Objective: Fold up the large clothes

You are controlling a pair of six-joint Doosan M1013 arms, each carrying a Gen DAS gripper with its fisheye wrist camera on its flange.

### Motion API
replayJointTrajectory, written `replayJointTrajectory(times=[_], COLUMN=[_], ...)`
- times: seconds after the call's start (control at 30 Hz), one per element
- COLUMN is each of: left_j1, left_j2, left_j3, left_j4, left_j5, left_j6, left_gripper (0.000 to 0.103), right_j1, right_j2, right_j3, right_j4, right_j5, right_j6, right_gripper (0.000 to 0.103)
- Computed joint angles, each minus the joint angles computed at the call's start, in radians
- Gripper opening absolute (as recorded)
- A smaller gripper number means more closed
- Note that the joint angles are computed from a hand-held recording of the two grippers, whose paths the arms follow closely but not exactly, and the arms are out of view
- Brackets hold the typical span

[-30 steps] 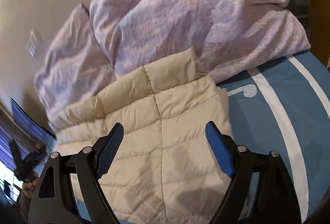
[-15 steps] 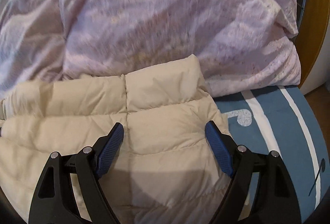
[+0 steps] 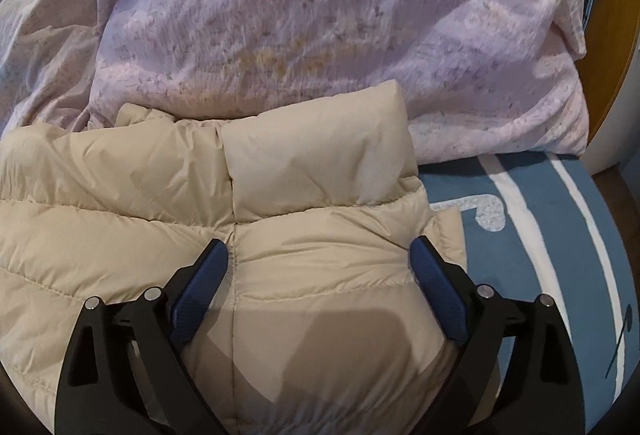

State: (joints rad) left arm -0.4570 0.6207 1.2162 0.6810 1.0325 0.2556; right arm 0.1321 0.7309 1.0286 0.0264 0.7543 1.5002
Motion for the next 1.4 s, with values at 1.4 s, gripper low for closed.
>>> replayJointTrajectory(times=[1.4], left_j1=[0.005], left_j2=[-0.005], left_j3=[0.004], left_j4=[-0.026], left_j5=[0.007], left_j6=[-0.01], left_gripper=[0.101], right_j1=[-0.009], right_j2=[0.031], right_j3=[-0.053], right_j4=[0.003], right_j5=[0.061], right_j6=[0.036], right_gripper=[0.102])
